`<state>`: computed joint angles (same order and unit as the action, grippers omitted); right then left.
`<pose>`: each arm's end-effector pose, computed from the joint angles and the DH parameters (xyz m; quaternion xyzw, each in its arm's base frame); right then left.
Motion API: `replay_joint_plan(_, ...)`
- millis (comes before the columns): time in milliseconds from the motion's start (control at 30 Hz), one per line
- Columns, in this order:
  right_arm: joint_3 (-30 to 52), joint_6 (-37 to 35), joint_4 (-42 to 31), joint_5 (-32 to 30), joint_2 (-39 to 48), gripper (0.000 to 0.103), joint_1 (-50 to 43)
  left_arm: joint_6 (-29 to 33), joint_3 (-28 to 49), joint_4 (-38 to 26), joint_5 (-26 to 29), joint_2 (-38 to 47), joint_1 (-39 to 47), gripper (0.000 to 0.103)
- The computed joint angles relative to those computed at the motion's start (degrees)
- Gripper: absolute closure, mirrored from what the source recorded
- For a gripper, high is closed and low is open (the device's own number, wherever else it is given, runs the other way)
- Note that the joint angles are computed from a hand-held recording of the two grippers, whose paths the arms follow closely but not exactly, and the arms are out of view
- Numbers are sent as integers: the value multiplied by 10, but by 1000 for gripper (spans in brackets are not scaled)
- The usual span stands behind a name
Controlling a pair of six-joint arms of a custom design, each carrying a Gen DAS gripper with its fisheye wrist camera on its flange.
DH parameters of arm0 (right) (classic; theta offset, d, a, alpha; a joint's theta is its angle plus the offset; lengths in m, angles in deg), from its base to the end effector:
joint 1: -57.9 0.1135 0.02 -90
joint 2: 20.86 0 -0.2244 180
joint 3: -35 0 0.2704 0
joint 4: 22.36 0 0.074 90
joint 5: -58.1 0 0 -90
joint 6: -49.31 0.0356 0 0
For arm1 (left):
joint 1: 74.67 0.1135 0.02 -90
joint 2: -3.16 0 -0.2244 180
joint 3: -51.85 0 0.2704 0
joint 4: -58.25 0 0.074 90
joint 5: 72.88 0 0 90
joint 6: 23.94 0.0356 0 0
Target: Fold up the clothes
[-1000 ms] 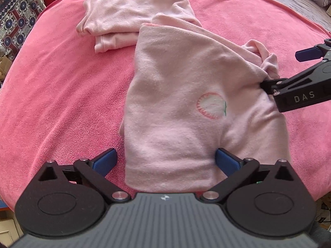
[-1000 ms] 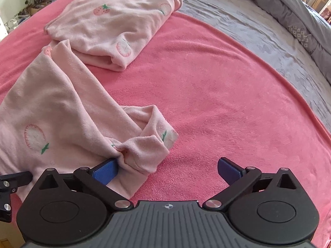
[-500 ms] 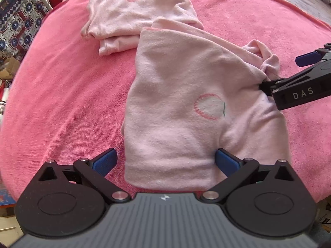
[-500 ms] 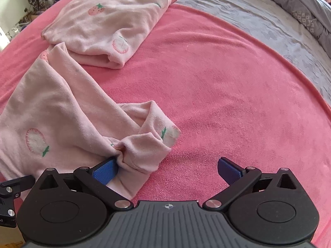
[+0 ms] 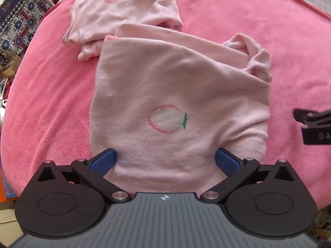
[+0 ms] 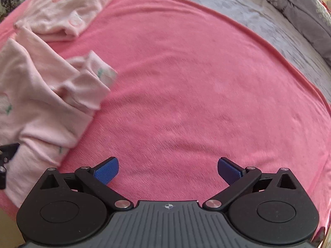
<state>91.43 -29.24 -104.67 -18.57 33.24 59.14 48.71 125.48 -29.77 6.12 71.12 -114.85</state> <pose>0.1776 -0.0044 0.1993 0.0981 0.9846 -0.1053 0.0990 0.1720 -0.1363 0.2402 0.1903 0.9748 0.0519 0.1042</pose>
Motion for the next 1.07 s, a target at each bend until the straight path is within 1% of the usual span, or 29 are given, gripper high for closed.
replay_joint_plan(33, -17, -3, 2, -7, -6, 0, -14, -2, 3, -2, 0, 3, -1, 0)
replay_joint_plan(133, -54, -7, 24, -69, -43, 0, -88, -3, 3, -4, 5, 1, 2, 0)
replay_joint_plan(200, -56, -25, 28, -88, -43, 0, -113, -7, 0, -4, 9, -3, 5, 0)
replay_joint_plan(333, -59, -43, 30, -92, -48, 0, -122, -19, 1, -8, 11, -3, 6, 0)
replay_joint_plan(533, -92, -37, 26, -86, -112, 0, -121, -26, 16, -22, 19, 13, 9, 0)
replay_joint_plan(733, -100, -43, 18, -86, -134, 0, -128, -23, 23, -23, 21, 21, 10, 0)
replay_joint_plan(1067, -113, -49, 0, -84, -174, 0, -137, -35, 14, -28, 15, -1, -1, 0)
